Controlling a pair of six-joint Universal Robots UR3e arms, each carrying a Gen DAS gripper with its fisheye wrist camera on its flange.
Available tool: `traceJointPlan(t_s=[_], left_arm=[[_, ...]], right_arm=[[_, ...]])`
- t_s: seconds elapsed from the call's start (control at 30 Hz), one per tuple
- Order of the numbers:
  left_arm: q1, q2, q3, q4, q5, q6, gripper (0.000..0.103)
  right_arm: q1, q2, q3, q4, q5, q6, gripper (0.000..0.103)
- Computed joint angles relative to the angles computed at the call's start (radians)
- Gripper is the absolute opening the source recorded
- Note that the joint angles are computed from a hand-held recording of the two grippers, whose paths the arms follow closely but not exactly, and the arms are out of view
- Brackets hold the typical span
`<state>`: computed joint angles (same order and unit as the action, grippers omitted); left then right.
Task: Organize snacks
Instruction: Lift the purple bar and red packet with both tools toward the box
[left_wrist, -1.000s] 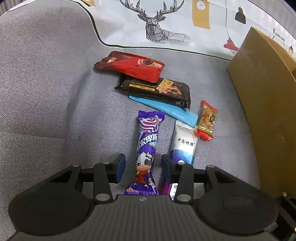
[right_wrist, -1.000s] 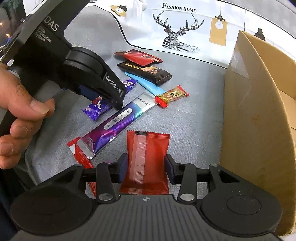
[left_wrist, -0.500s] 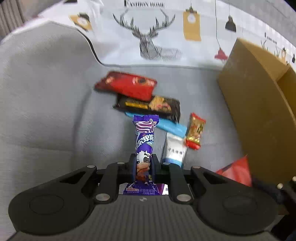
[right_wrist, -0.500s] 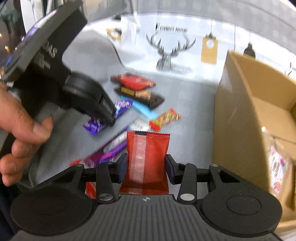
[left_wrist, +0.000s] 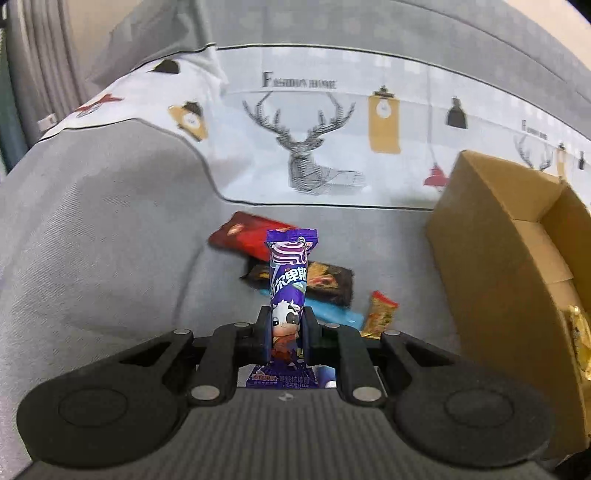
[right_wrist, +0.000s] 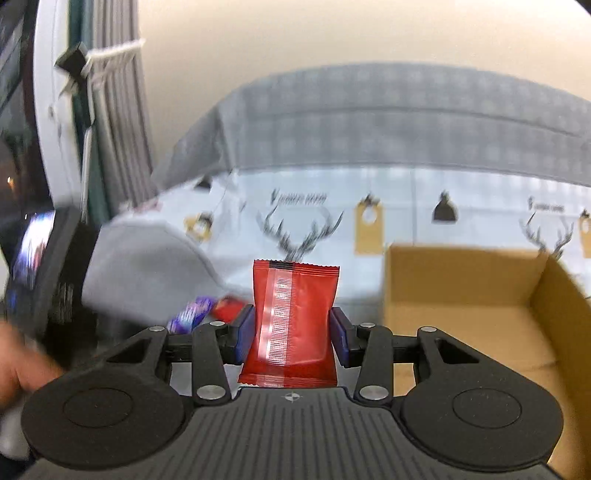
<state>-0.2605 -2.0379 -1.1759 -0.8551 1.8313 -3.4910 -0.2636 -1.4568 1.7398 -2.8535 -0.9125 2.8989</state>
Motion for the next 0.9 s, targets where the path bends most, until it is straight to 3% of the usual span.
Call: traceJointPlan(t_s=[0.17, 0.27, 0.33, 0.4, 0.6, 0.7, 0.9], left_arm=[[-0.031, -0.034, 0.040, 0.016, 0.015, 0.013, 0.017], [-0.052, -0.059, 0.068, 0.029, 0.034, 0.018, 0.017], [-0.065, -0.064, 0.073, 0.050, 0.041, 0.009, 0.017], [-0.079, -0.062, 0.069, 0.093, 0.045, -0.013, 0.017], [-0.184, -0.090, 0.067, 0.322, 0.126, -0.021, 0.017], [-0.243, -0.159, 0.146, 0.384, 0.161, -0.022, 0.017], [-0.338, -0.338, 0.383, 0.393, 0.122, -0.025, 0.017]], right_arm=[[-0.119, 0.051, -0.070, -0.048, 0.060, -0.005, 0.046], [-0.169, 0.077, -0.021, -0.107, 0.043, 0.042, 0.045], [-0.180, 0.076, -0.025, -0.044, 0.000, 0.071, 0.045], [-0.213, 0.080, -0.019, -0.088, 0.037, 0.129, 0.045], [-0.231, 0.102, -0.013, -0.153, 0.000, 0.123, 0.045], [-0.233, 0.107, -0.015, -0.165, -0.024, 0.117, 0.045], [-0.257, 0.118, -0.031, -0.170, -0.066, 0.104, 0.046]])
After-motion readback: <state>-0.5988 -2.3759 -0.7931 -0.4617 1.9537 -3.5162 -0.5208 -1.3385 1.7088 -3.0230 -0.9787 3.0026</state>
